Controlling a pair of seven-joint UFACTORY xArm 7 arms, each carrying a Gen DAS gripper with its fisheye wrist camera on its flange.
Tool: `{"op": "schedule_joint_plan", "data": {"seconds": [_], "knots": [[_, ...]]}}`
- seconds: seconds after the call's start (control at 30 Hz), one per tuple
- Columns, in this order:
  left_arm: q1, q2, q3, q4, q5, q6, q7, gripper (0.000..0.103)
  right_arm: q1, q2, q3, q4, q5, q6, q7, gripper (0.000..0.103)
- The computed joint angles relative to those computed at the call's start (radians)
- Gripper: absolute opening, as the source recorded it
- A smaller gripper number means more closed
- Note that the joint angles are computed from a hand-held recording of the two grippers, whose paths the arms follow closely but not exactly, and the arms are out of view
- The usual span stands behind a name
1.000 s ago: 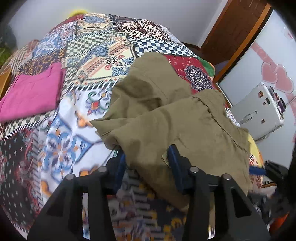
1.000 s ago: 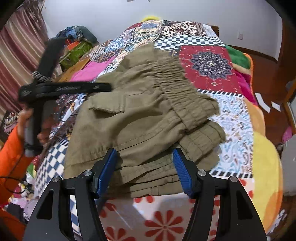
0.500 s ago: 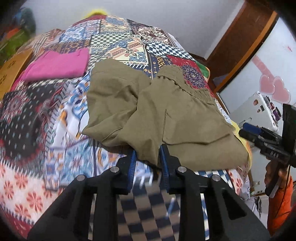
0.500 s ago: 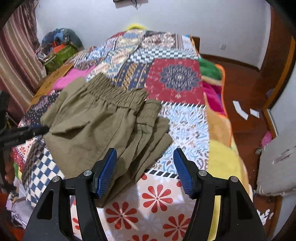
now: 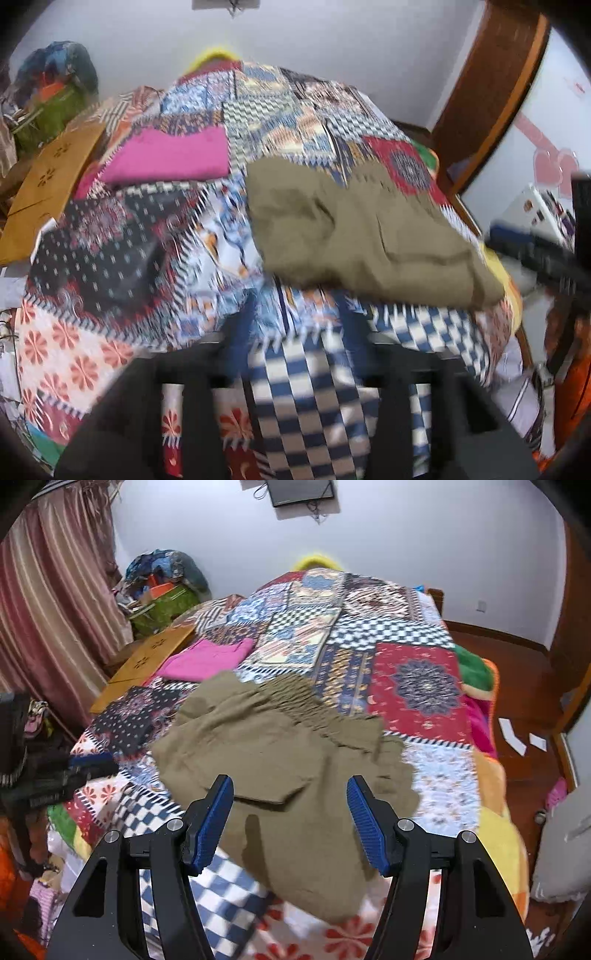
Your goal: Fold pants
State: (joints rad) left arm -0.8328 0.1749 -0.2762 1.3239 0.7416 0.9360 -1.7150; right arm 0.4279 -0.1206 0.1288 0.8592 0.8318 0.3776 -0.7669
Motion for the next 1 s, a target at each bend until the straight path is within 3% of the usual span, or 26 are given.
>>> {"op": "schedule_joint_plan", "data": {"seconds": [0.13,0.23,0.33,0.53,0.67,0.8,0.87,0.93,1.0], "knots": [[0.028,0.026,0.022,0.029,0.025,-0.020,0.055,0.070,-0.001,-0.004,0.010,-0.038,-0.050,0.011,0.042,0.060],[0.064,0.068,0.051,0.045,-0.002,-0.075,0.108,0.070,-0.014,0.006,0.021,-0.082,-0.161,-0.015,0.103,0.060],[0.109,0.114,0.081,0.055,-0.081,-0.129,0.166,0.070,-0.013,0.022,-0.002,-0.078,-0.127,-0.006,0.057,0.061],[0.187,0.160,0.128,-0.003,-0.220,-0.367,0.211,0.070,-0.089,0.092,-0.002,-0.018,-0.337,0.003,0.201,0.063],[0.183,0.197,0.153,0.013,-0.261,-0.425,0.264,0.067,-0.125,0.078,-0.013,0.026,-0.300,0.096,0.164,0.063],[0.174,0.234,0.171,0.059,-0.284,-0.429,0.328,0.062,-0.123,0.072,-0.022,0.090,-0.104,0.142,0.034,0.063],[0.168,0.249,0.183,0.080,-0.294,-0.426,0.345,0.060,-0.112,0.095,-0.008,0.129,-0.016,0.127,-0.012,0.063],[0.166,0.257,0.192,0.088,-0.303,-0.429,0.359,0.048,-0.099,0.144,0.018,0.173,0.033,0.093,-0.025,0.063],[0.156,0.269,0.203,0.106,-0.304,-0.409,0.362,0.039,-0.082,0.220,0.046,0.217,-0.040,0.044,0.038,0.063]]}}
